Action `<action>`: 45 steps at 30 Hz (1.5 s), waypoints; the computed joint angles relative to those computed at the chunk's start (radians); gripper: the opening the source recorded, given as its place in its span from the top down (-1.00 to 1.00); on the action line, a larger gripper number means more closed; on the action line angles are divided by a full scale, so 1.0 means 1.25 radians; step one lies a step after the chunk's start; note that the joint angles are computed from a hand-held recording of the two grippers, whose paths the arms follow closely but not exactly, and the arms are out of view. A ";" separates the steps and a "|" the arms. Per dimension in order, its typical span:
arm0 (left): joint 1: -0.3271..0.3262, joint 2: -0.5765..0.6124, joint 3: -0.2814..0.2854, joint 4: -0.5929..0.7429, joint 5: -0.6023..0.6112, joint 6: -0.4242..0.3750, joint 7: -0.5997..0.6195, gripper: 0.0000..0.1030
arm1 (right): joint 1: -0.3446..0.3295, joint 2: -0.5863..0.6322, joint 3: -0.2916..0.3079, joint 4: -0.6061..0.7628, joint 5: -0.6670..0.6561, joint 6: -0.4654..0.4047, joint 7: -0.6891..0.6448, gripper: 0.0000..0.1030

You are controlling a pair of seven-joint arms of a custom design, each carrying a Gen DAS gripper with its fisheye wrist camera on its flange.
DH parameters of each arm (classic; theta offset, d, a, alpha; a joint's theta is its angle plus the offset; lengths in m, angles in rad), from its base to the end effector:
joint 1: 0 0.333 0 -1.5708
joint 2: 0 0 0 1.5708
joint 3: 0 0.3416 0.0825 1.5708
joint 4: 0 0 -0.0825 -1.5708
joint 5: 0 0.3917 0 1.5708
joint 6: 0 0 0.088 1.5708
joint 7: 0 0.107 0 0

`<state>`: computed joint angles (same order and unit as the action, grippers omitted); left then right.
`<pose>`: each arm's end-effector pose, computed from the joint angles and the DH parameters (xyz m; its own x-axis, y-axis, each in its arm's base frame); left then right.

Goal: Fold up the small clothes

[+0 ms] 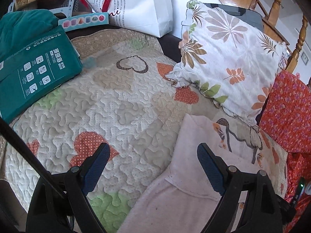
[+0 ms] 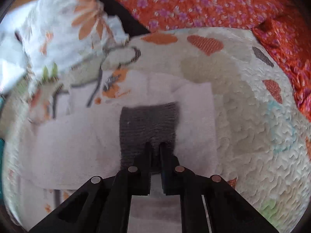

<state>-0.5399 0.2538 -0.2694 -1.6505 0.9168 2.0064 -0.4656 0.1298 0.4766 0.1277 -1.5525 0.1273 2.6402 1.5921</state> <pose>0.5075 -0.4373 0.5196 0.6599 -0.6899 0.2977 -0.3939 -0.6550 -0.6448 0.7312 0.1703 0.4641 0.1653 -0.9690 -0.1838 -0.8285 -0.0353 -0.5588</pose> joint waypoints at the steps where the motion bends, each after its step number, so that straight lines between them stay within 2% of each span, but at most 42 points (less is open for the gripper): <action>1: 0.001 0.000 0.000 0.000 -0.002 0.000 0.004 -0.75 | 0.007 -0.007 -0.016 -0.009 -0.014 0.005 0.019 0.92; 2: 0.003 0.002 0.000 0.002 -0.006 -0.003 0.011 -0.75 | 0.015 -0.010 -0.037 -0.013 -0.037 0.005 0.045 0.91; 3: 0.004 0.006 0.000 0.008 -0.013 -0.010 0.025 -0.75 | 0.040 -0.011 -0.078 -0.013 -0.089 -0.010 0.098 0.93; 4: 0.006 0.008 -0.001 0.010 -0.020 -0.010 0.033 -0.75 | 0.049 -0.011 -0.093 -0.014 -0.121 -0.018 0.126 0.93; 5: 0.008 0.008 -0.002 0.007 -0.030 -0.006 0.041 -0.75 | 0.035 -0.018 -0.085 -0.025 -0.117 -0.016 0.128 0.92; 6: 0.013 0.005 -0.003 -0.002 -0.043 0.006 0.051 -0.75 | -0.007 -0.036 -0.049 -0.054 -0.063 0.003 0.098 0.92; 7: 0.017 0.005 -0.005 -0.008 -0.053 0.014 0.060 -0.75 | -0.026 -0.048 -0.033 -0.071 -0.037 0.012 0.084 0.88; 9: 0.023 0.004 -0.008 -0.019 -0.074 0.026 0.087 -0.75 | -0.064 -0.091 -0.005 -0.133 0.024 0.030 0.041 0.34; 10: 0.029 0.001 -0.012 -0.033 -0.092 0.042 0.107 -0.75 | -0.089 -0.115 0.018 -0.169 0.080 0.040 0.002 -0.18; 11: 0.035 -0.004 -0.014 -0.048 -0.106 0.063 0.120 -0.75 | -0.129 -0.146 0.051 -0.216 0.170 0.044 -0.063 -0.35; 13: 0.059 -0.029 -0.018 -0.114 -0.142 0.162 0.133 -0.75 | -0.156 -0.184 0.066 -0.268 0.276 0.018 -0.133 -0.35; 15: 0.084 -0.057 -0.020 -0.193 -0.179 0.294 0.127 -0.75 | -0.175 -0.224 0.071 -0.329 0.386 -0.004 -0.201 -0.35; 16: 0.096 -0.070 -0.020 -0.237 -0.192 0.375 0.111 -0.75 | -0.188 -0.254 0.080 -0.368 0.474 0.004 -0.274 -0.35; 17: 0.101 -0.079 -0.016 -0.275 -0.182 0.448 0.082 -0.75 | -0.187 -0.272 0.077 -0.389 0.514 -0.001 -0.307 -0.34; 19: 0.089 -0.091 -0.011 -0.298 -0.116 0.479 0.032 -0.75 | -0.190 -0.314 0.068 -0.435 0.625 -0.053 -0.387 -0.35; 22: 0.087 -0.101 -0.017 -0.330 -0.093 0.558 0.017 -0.56 | -0.181 -0.351 0.040 -0.479 0.757 -0.142 -0.471 -0.35; 24: 0.077 -0.108 -0.020 -0.347 -0.062 0.587 -0.019 -0.47 | -0.172 -0.384 0.015 -0.523 0.821 -0.196 -0.518 -0.34; 29: 0.043 -0.126 -0.031 -0.384 0.038 0.646 -0.167 -0.25 | -0.131 -0.438 -0.044 -0.602 0.894 -0.288 -0.569 -0.31; 31: 0.025 -0.120 -0.038 -0.385 0.080 0.656 -0.238 -0.24 | -0.115 -0.456 -0.069 -0.629 0.906 -0.314 -0.587 -0.31; 33: 0.010 -0.113 -0.046 -0.381 0.089 0.648 -0.267 -0.23 | -0.099 -0.465 -0.093 -0.641 0.903 -0.336 -0.595 -0.31; 39: -0.031 -0.092 -0.061 -0.366 0.089 0.614 -0.310 -0.24 | -0.034 -0.512 -0.137 -0.701 0.897 -0.330 -0.612 -0.31; 43: -0.044 -0.072 -0.055 -0.371 0.117 0.664 -0.381 -0.24 | -0.013 -0.537 -0.156 -0.739 0.903 -0.343 -0.617 -0.30; 45: -0.048 -0.064 -0.054 -0.371 0.112 0.674 -0.386 -0.24 | -0.009 -0.544 -0.165 -0.751 0.900 -0.357 -0.613 -0.28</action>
<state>-0.6002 0.1743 -0.3370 -2.1146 1.0568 2.8492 -0.9485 0.1180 -0.2030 -0.0783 -2.4910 1.2524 2.1940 0.8254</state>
